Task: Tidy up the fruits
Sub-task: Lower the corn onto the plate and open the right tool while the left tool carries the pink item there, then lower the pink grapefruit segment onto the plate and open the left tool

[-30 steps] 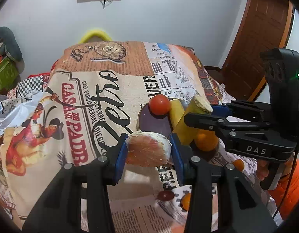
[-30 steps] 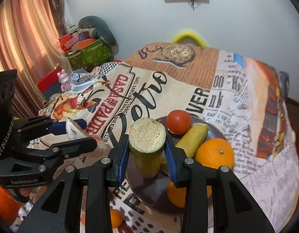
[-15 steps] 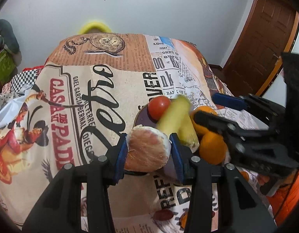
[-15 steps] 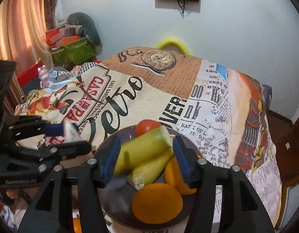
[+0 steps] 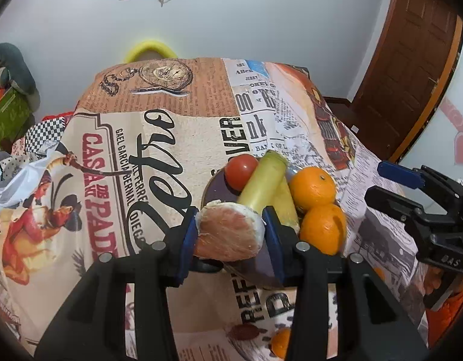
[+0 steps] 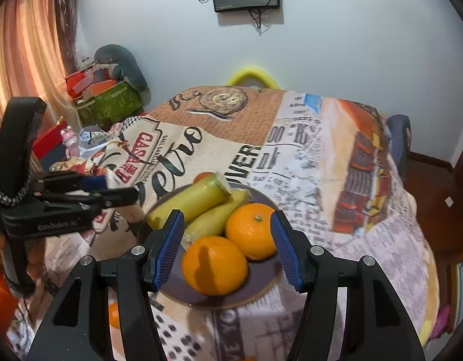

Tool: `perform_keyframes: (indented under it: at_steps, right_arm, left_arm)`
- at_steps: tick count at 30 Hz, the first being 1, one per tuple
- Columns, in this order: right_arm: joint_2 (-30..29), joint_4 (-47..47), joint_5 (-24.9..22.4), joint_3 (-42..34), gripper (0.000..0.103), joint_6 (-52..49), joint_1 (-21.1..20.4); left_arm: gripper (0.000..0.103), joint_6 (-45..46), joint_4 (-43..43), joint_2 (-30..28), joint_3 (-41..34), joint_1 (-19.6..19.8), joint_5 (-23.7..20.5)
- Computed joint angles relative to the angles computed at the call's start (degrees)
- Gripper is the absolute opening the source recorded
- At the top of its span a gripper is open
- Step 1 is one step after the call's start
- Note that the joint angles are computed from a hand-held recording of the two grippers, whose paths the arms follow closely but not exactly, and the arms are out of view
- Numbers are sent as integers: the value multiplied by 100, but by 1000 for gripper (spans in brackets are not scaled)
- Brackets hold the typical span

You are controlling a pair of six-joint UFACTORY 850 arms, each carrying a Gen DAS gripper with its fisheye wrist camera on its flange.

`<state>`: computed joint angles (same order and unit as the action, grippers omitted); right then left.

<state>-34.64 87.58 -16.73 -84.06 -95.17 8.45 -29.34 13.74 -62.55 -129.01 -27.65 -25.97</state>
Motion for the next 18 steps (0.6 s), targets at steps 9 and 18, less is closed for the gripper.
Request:
perform_keyframes:
  at_steps: [9, 18]
  right_arm:
    - [362, 975, 47, 522, 56, -1109, -110]
    - [545, 1340, -35, 820, 56, -1429, -276]
  left_arm:
    - [43, 543, -422, 373, 480, -185, -25]
    - [43, 805, -601, -802, -1531, -294, -1063]
